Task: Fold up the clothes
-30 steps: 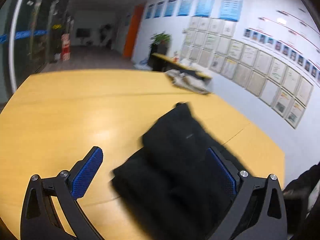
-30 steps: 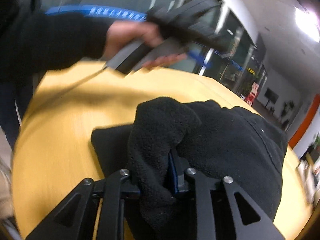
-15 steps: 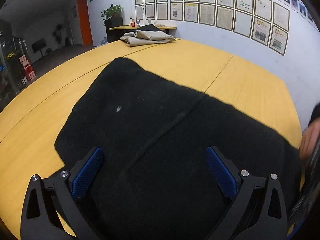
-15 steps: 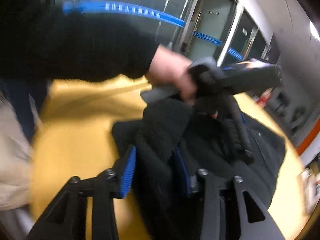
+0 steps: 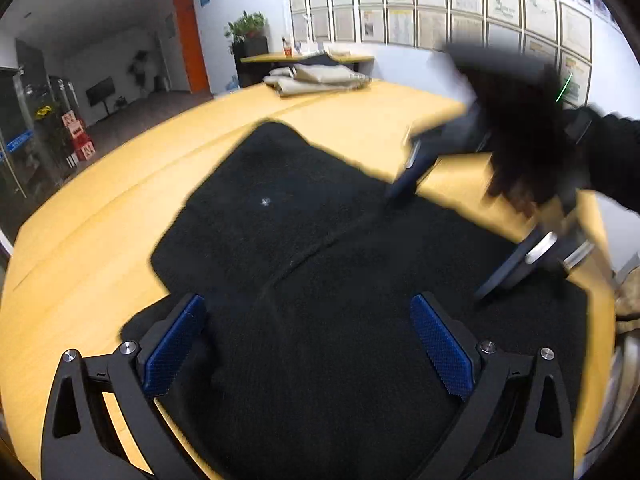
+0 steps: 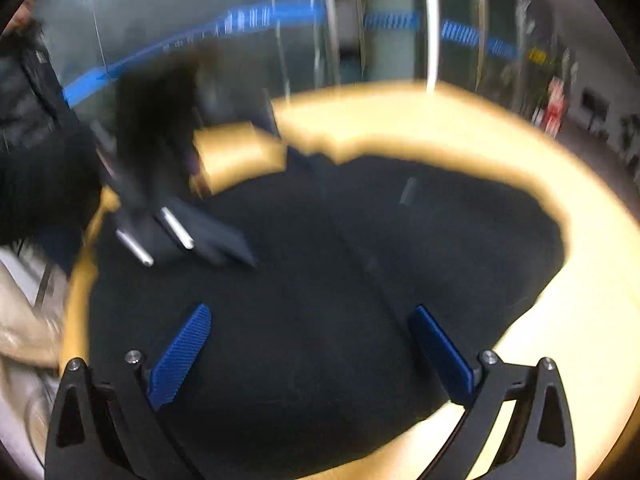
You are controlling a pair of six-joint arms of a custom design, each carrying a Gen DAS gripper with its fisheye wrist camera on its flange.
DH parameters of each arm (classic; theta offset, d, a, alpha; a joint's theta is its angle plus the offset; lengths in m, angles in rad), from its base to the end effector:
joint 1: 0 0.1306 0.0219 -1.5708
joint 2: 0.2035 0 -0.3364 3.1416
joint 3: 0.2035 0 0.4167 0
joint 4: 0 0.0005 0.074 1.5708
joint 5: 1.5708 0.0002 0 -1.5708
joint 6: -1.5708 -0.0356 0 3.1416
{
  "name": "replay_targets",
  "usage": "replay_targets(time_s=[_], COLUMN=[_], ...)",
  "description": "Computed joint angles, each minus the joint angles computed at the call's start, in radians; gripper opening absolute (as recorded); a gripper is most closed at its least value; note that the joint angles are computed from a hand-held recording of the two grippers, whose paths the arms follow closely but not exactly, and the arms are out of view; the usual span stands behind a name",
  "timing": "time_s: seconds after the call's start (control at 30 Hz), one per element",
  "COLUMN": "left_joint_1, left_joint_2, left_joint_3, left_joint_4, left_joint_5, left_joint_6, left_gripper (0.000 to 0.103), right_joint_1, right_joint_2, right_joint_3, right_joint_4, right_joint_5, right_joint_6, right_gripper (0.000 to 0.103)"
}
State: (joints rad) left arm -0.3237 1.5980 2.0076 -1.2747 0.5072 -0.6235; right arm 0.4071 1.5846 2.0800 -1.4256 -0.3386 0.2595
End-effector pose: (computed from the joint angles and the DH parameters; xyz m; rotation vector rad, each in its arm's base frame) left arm 0.5149 -0.1915 0.5439 1.2634 1.9764 -0.4700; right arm 0.4778 0.2183 0.5708 -0.9466 2.3033 0.4846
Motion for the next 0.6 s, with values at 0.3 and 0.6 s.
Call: replay_targets(time_s=[0.3, 0.6], left_joint_1=[-0.067, 0.039], left_joint_2=[-0.223, -0.222], left_joint_3=[-0.197, -0.352], left_joint_4=[0.007, 0.004], left_joint_5=[0.076, 0.156], left_joint_6=[-0.125, -0.078], left_gripper=[0.103, 0.101], right_joint_1=[-0.015, 0.019], right_joint_2=[0.029, 0.029], right_joint_3=[0.029, 0.029], right_joint_4=[-0.017, 0.001], right_joint_5=[-0.024, 0.014], right_joint_6=[0.024, -0.003], right_gripper=[0.103, 0.103])
